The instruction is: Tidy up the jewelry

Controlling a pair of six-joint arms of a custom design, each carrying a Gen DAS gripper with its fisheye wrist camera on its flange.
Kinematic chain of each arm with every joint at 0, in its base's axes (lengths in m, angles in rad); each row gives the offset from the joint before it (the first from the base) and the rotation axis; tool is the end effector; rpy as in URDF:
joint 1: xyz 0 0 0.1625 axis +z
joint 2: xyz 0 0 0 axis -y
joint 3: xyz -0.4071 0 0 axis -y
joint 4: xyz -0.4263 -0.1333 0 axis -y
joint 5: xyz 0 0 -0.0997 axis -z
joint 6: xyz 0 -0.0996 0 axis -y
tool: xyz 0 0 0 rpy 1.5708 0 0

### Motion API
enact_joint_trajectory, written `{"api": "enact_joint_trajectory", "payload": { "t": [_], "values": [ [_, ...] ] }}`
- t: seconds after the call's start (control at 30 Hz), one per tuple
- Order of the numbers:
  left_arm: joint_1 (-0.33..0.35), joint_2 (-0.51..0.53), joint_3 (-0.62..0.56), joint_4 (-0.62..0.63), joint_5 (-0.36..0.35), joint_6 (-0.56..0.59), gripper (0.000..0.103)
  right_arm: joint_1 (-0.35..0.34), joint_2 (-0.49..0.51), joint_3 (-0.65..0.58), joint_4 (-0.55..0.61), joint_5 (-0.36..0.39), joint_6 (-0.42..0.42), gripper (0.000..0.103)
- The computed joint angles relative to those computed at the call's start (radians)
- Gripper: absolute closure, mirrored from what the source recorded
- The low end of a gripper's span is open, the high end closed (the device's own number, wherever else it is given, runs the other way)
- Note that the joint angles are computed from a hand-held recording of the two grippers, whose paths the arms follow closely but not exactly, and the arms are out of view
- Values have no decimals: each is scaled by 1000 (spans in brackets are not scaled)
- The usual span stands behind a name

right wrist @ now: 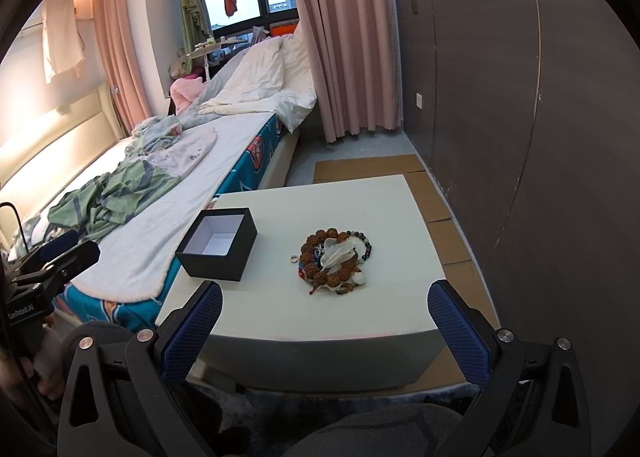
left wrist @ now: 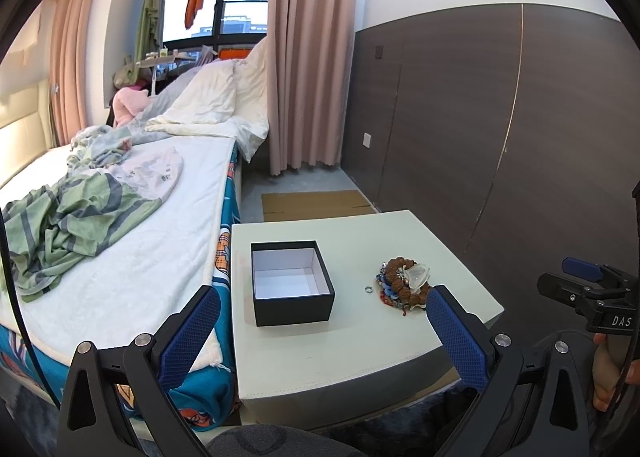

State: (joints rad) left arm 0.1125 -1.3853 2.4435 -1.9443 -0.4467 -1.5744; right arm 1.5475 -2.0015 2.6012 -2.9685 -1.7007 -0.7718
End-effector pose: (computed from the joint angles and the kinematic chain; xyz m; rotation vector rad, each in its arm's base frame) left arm -0.3070 -0.2592 0.0947 0.3494 2.1282 -1.2825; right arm 0.1129 -0.3250 0.2943 0.8716 -2.4114 0.9318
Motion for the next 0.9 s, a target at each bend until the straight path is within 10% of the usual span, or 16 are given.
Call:
{"api": "enact_joint_trajectory", "payload": {
  "t": [0.9],
  "values": [
    [74, -23, 34, -154, -28, 149, 1, -26, 30, -44, 38, 17, 55, 0]
  ]
}}
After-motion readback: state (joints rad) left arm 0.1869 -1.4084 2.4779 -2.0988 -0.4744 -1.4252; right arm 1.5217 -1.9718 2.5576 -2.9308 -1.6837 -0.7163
